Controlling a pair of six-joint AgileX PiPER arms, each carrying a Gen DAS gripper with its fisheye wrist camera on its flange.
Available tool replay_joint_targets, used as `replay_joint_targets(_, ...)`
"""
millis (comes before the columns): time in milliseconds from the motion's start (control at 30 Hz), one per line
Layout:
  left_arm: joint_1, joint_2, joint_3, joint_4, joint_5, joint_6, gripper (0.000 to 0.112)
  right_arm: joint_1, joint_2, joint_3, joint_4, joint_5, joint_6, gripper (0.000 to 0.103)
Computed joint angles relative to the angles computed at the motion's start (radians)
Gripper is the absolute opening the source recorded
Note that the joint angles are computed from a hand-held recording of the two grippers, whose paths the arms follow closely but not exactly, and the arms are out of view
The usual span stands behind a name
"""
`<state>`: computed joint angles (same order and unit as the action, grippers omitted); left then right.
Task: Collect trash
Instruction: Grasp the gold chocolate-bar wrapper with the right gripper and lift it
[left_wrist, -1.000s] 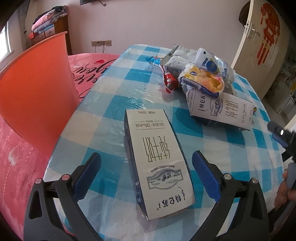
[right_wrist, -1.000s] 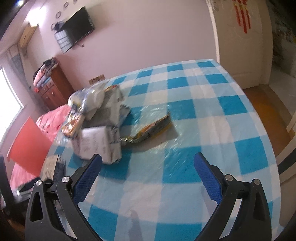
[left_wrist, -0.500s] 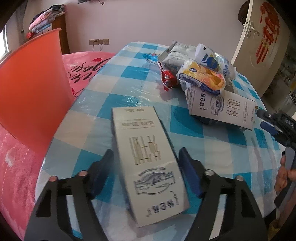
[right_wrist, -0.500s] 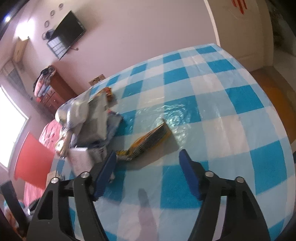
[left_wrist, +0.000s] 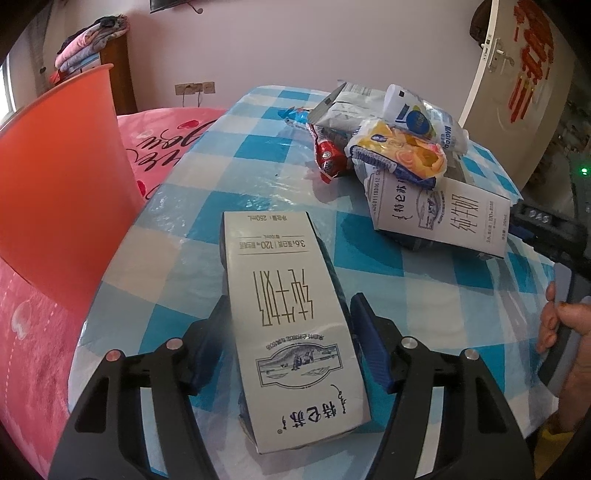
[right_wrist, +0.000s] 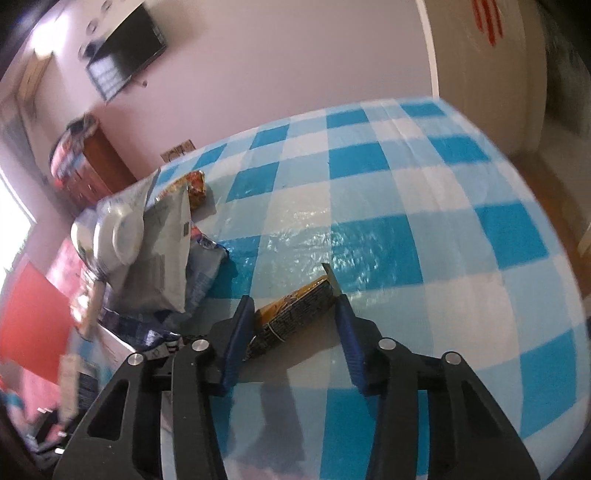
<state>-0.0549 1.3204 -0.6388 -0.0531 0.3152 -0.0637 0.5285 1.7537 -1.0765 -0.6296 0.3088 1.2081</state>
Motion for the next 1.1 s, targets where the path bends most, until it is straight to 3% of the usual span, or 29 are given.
replay_joint_targets(133, -0.006, -0.01, 0.004, -0.008, -0.006, 0.013, 0.066, 0.006, 0.003, 0.005, -0.071, -0.001, 0.051, 0.042)
replay_joint_targets(367, 0.005, -0.047, 0.01, -0.091, -0.006, 0.107, 0.066, 0.02, -0.07, 0.096, -0.333, -0.03, 0.367, 0.036)
replay_joint_targets(400, 0.008, -0.054, 0.011, -0.112, -0.004, 0.131, 0.066, 0.026, -0.092, 0.112, -0.392, -0.019, 0.432, 0.034)
replay_joint_targets(433, 0.007, -0.058, 0.01, -0.119, -0.004, 0.138, 0.066, 0.03, -0.115, 0.127, -0.435, -0.008, 0.482, 0.025)
replay_joint_targets(467, 0.008, -0.065, 0.011, -0.128, -0.004, 0.149, 0.066, 0.029, -0.129, 0.133, -0.441, -0.004, 0.492, 0.025)
replay_joint_targets(867, 0.039, -0.121, 0.004, -0.338, 0.029, 0.375, 0.066, 0.194, -0.294, 0.154, -0.596, 0.289, 0.587, 0.015)
replay_joint_targets(1100, 0.053, -0.15, -0.009, -0.424, 0.042, 0.473, 0.066, 0.262, -0.346, 0.12, -0.61, 0.38, 0.56, 0.012)
